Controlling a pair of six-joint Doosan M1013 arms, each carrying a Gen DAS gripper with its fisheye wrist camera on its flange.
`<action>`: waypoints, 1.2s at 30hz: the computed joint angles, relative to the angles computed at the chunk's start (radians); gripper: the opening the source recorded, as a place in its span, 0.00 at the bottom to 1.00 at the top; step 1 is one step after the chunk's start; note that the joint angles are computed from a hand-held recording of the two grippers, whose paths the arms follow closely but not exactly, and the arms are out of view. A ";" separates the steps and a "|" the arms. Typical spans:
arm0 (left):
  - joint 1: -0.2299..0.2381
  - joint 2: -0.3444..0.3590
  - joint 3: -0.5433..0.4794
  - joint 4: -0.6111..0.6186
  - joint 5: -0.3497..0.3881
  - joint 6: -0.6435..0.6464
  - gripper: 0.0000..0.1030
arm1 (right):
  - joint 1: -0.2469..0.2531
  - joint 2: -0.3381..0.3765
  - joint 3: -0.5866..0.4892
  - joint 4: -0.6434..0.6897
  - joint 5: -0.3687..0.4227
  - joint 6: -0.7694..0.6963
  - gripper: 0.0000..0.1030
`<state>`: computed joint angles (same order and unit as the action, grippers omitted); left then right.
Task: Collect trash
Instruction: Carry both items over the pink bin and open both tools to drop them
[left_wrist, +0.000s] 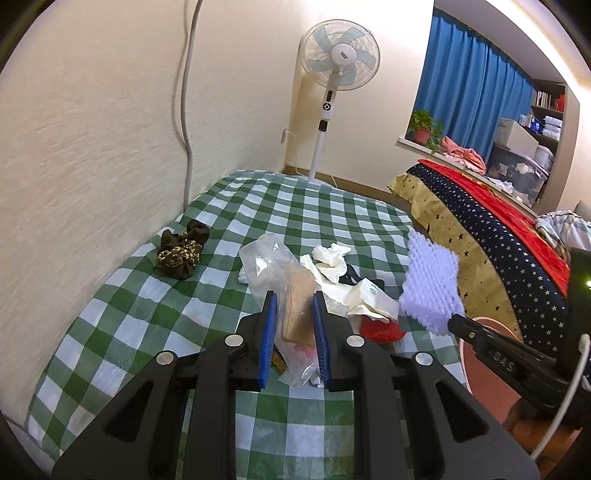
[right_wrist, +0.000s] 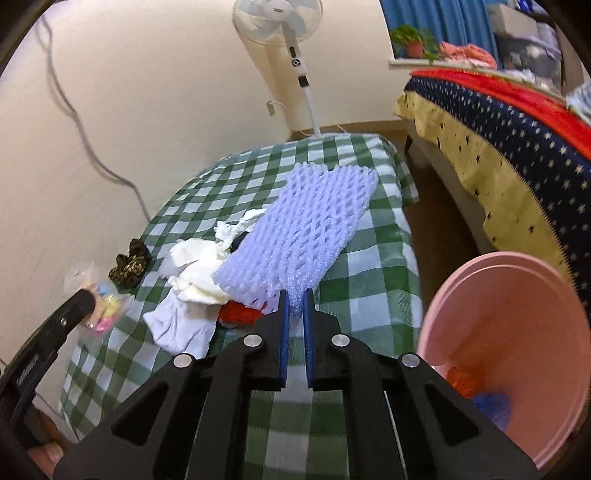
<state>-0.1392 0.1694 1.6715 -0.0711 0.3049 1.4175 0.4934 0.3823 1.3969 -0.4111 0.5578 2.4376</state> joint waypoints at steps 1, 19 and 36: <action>0.000 -0.005 0.004 -0.011 -0.003 0.010 0.19 | 0.003 -0.006 0.005 -0.008 0.000 0.004 0.07; -0.022 -0.077 0.064 -0.327 -0.014 0.345 0.19 | 0.082 -0.154 0.124 -0.325 0.119 0.190 0.07; -0.097 -0.062 0.046 -0.444 0.000 0.526 0.19 | 0.086 -0.221 0.181 -0.493 0.287 0.352 0.07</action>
